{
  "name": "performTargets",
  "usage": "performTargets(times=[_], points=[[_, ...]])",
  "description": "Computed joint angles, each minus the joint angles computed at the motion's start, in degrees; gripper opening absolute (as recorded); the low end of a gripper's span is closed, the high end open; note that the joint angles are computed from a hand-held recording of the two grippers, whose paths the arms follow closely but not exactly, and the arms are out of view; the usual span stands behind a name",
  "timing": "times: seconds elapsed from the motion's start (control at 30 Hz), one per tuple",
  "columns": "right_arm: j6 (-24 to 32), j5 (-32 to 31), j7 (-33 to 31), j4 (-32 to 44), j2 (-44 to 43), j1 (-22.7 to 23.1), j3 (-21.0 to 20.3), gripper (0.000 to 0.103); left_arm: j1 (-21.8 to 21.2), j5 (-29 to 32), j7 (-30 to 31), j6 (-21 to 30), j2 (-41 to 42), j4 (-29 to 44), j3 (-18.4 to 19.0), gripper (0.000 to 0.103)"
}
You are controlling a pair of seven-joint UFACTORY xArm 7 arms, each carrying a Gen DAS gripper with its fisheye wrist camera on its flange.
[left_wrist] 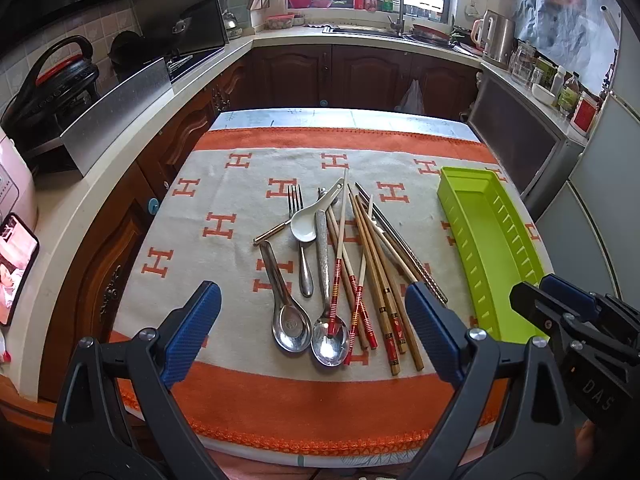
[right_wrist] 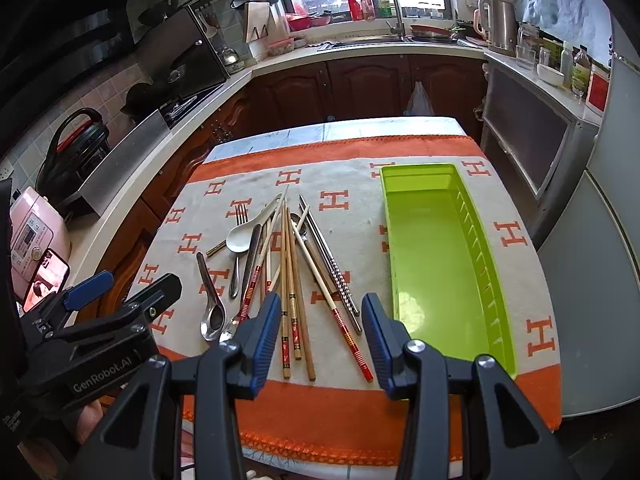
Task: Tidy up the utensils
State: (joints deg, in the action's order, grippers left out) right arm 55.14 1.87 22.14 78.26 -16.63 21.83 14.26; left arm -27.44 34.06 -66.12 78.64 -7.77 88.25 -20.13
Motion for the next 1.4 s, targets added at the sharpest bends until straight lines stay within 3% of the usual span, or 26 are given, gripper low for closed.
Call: performTargets(times=[1.4], points=[[0.20,0.56,0.06,-0.12,0.94,0.79,0.11,0.042,-0.01,-0.12,-0.01,-0.32,-0.14,-0.52,-0.03,0.092]])
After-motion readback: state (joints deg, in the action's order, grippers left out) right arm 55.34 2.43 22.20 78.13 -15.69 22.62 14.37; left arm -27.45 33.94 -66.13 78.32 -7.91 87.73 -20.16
